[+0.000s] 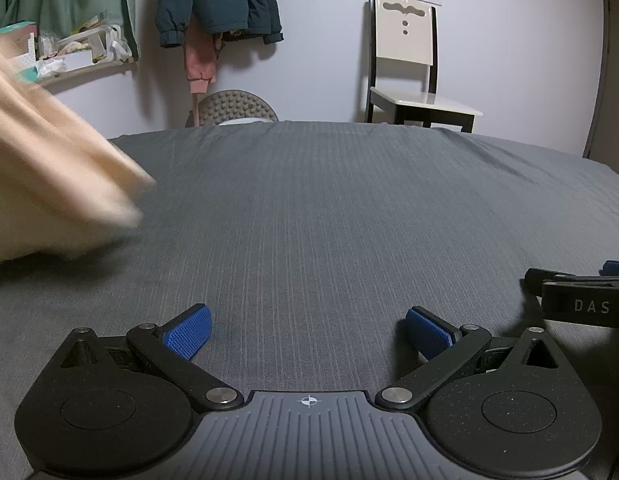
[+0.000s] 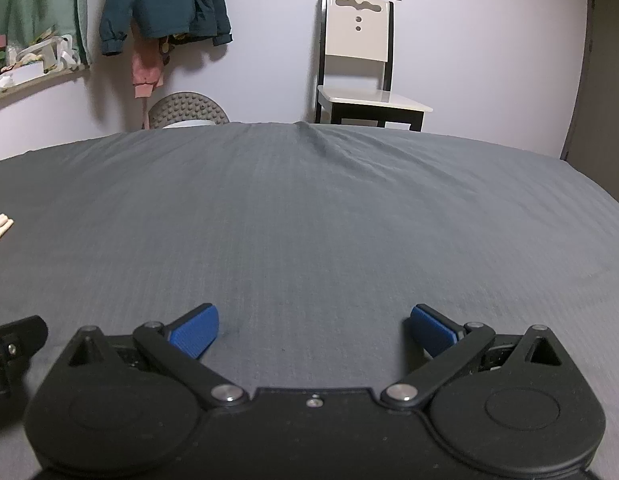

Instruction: Fold clothes

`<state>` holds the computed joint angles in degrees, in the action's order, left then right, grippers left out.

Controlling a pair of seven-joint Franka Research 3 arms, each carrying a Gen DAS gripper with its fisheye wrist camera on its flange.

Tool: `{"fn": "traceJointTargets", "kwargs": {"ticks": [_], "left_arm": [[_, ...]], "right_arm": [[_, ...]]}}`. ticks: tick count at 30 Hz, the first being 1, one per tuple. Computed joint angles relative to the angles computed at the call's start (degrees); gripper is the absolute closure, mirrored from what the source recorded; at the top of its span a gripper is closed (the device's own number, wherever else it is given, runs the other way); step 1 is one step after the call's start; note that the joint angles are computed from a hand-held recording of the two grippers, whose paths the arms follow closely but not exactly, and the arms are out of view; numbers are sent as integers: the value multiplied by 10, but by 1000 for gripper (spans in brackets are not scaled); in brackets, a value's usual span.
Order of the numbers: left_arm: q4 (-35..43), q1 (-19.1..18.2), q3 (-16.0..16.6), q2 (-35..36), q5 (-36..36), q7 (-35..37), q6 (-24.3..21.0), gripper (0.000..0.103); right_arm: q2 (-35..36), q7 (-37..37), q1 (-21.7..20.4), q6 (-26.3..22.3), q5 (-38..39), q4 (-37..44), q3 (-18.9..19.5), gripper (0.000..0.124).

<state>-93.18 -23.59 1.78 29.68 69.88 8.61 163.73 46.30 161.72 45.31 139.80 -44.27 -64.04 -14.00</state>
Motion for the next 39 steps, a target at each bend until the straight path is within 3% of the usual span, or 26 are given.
{"fn": "traceJointTargets", "kwargs": {"ticks": [39], "left_arm": [[1,-1,-3,-3,-18,14,-7,0]], "right_arm": [[-8,7,-4,29,3,-20,-3,21]]}}
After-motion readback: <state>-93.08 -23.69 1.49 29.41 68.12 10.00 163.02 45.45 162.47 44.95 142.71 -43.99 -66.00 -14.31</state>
